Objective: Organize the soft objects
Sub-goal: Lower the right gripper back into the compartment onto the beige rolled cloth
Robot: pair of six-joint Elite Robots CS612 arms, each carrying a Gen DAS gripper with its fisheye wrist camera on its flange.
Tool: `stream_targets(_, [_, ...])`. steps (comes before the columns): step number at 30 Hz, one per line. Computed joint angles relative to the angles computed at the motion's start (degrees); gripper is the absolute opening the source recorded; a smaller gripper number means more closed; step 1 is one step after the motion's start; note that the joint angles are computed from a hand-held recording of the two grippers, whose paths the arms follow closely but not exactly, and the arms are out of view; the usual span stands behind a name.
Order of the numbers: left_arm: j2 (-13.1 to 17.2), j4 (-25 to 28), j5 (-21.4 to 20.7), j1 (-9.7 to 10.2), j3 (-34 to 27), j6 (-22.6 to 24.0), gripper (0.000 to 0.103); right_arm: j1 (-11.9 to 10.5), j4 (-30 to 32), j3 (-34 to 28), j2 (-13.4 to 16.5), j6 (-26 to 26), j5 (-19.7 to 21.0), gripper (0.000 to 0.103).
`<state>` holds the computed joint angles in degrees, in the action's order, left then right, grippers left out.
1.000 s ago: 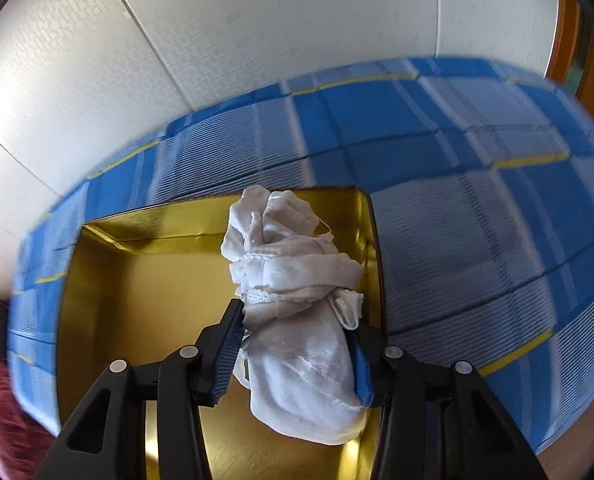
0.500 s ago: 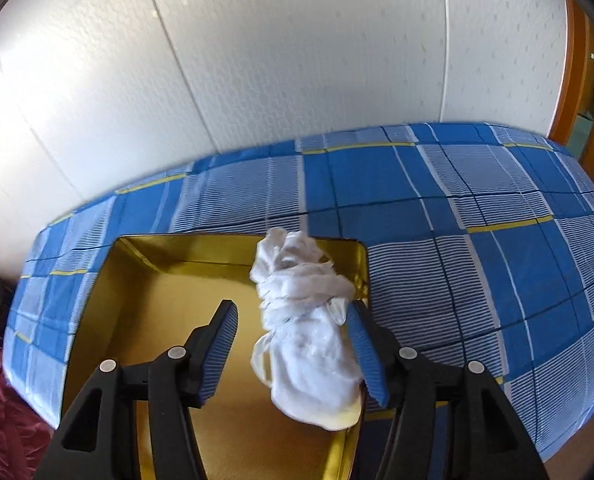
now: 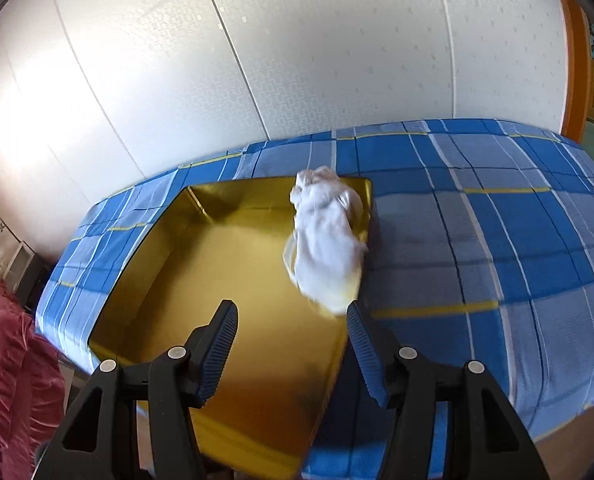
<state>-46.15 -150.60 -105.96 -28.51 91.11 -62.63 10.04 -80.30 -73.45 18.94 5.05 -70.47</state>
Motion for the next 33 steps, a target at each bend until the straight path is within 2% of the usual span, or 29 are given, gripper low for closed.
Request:
stream_targets(2, [-0.01, -0.33, -0.2, 0.08, 0.13, 0.12, 0.037, -0.36, 0.86, -3.92, 1.94, 0.57, 0.61, 0.058])
stream_targets(6, [-0.07, -1.62, -0.43, 0.28, 0.69, -0.28, 0.036, -0.73, 6.06, -12.39, 6.32, -2.75, 1.68, 0.058])
stream_targets(10, [-0.25, -2.51, -0.25, 0.24, 1.25, -0.17, 0.034, -0.52, 15.98, -17.16, 9.43, -7.91, 2.5, 0.058])
stream_targets(12, [-0.42, -2.77, -0.11, 0.21, 1.51, -0.28, 0.034, -0.3, 20.9, -18.15, 10.79, -8.75, 2.55, 0.058])
stream_targets(16, [-0.81, -3.72, 0.28, 0.25, 2.18, -0.59, 0.033, 0.47, 31.09, -16.77, 11.65, -9.43, 1.18, 0.058])
stream_targets(18, [-1.02, -4.22, 0.69, 0.12, 2.54, -0.69, 0.033, 1.22, 37.38, -13.96, 10.84, -11.72, -1.1, 0.058])
stream_targets(20, [-1.22, -4.68, 1.11, -0.11, 2.89, -0.72, 0.033, 1.99, 41.49, -11.51, 10.2, -13.19, -3.47, 0.058])
stream_targets(21, [-1.35, -5.03, 1.41, -0.17, 3.08, -0.79, 0.033, 1.99, 42.9, -11.41, 10.4, -13.83, -3.39, 0.058])
stream_targets(23, [-1.6, -5.84, 1.72, -0.29, 3.51, -1.0, 0.033, 2.06, 44.04, -10.53, 10.44, -14.59, -2.43, 0.058])
stream_targets(26, [-1.96, -6.21, 2.41, -0.54, 4.04, -0.84, 0.033, 2.52, 46.33, -9.35, 10.38, -18.71, -0.32, 0.058])
stream_targets(28, [-2.1, -6.49, 2.49, -0.64, 4.33, -0.88, 0.033, 3.15, 47.42, -8.52, 10.24, -21.34, -0.47, 0.058])
stream_targets(33, [-2.46, -7.0, 2.98, -0.9, 4.76, -0.49, 0.033, 5.07, 48.07, -6.13, 10.26, -25.4, -7.94, 0.055])
